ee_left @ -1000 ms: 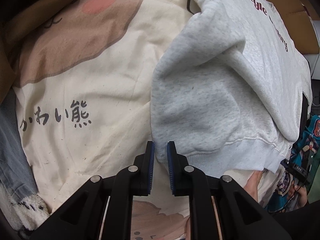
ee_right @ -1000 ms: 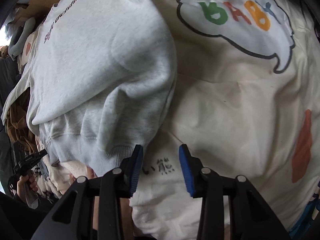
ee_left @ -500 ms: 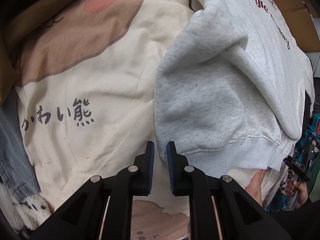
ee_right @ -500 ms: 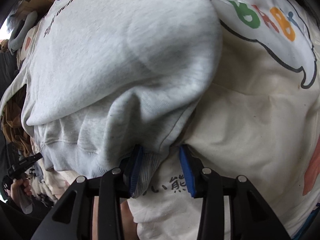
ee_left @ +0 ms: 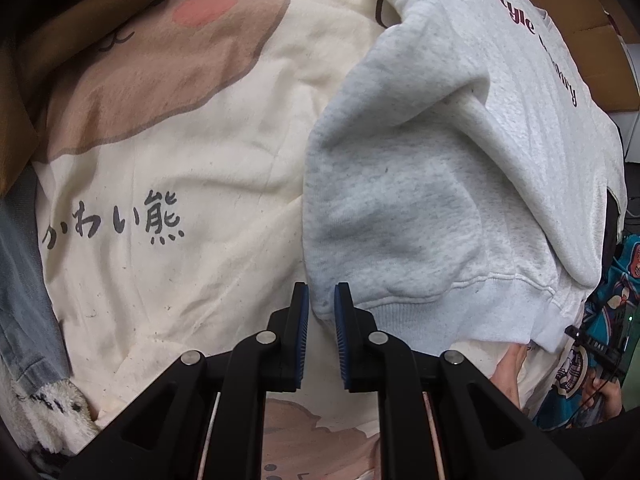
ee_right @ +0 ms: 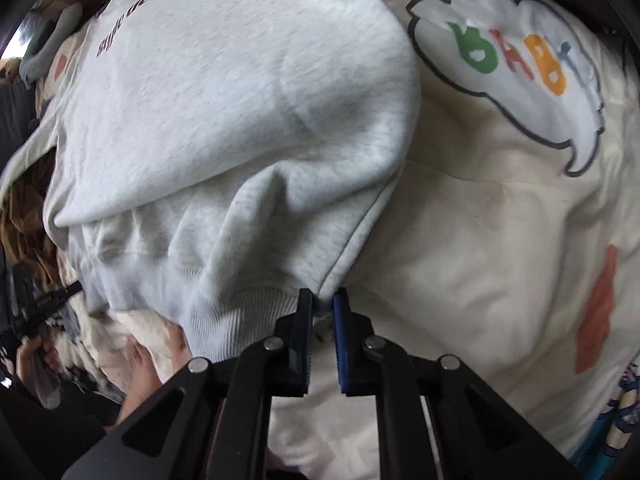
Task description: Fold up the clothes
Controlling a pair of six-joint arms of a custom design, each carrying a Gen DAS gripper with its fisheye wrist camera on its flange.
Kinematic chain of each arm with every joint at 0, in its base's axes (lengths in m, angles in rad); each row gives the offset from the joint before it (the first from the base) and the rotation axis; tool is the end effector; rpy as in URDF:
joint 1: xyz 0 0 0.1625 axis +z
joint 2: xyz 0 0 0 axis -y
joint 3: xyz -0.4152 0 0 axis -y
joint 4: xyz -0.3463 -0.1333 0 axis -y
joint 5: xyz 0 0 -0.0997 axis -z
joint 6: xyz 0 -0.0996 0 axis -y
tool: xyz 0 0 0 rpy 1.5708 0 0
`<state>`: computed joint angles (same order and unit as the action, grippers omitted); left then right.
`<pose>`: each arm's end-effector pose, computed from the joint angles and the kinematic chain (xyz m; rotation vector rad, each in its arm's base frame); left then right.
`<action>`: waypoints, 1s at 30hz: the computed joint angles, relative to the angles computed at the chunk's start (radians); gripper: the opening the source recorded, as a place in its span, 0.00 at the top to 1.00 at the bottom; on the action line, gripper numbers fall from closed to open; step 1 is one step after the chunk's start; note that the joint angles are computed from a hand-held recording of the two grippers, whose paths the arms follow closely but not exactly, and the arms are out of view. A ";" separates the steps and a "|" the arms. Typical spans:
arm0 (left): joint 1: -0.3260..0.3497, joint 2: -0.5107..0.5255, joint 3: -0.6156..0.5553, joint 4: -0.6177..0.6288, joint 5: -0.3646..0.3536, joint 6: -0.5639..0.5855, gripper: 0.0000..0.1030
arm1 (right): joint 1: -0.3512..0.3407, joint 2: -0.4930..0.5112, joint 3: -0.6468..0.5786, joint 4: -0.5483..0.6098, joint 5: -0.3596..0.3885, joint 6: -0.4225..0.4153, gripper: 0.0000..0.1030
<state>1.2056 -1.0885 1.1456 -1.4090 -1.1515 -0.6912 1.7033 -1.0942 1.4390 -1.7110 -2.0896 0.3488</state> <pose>-0.0576 -0.6373 0.4001 -0.3719 2.6460 -0.0329 0.1620 -0.5801 0.3094 -0.2094 -2.5818 -0.0944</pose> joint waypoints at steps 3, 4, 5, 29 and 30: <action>-0.003 -0.001 0.006 -0.013 -0.005 0.012 0.88 | -0.001 -0.020 -0.004 0.037 -0.015 0.036 0.92; -0.004 -0.001 0.007 -0.015 -0.005 0.017 0.88 | -0.001 -0.026 -0.003 0.046 -0.017 0.043 0.93; -0.003 -0.002 0.009 -0.019 -0.006 0.023 0.88 | 0.000 -0.029 -0.005 0.059 -0.020 0.046 0.93; 0.003 0.078 -0.063 0.011 -0.007 0.046 0.87 | -0.060 -0.066 0.105 -0.123 0.070 0.037 0.80; 0.001 0.081 -0.069 0.019 -0.006 0.047 0.87 | -0.060 -0.069 0.106 -0.128 0.075 0.039 0.80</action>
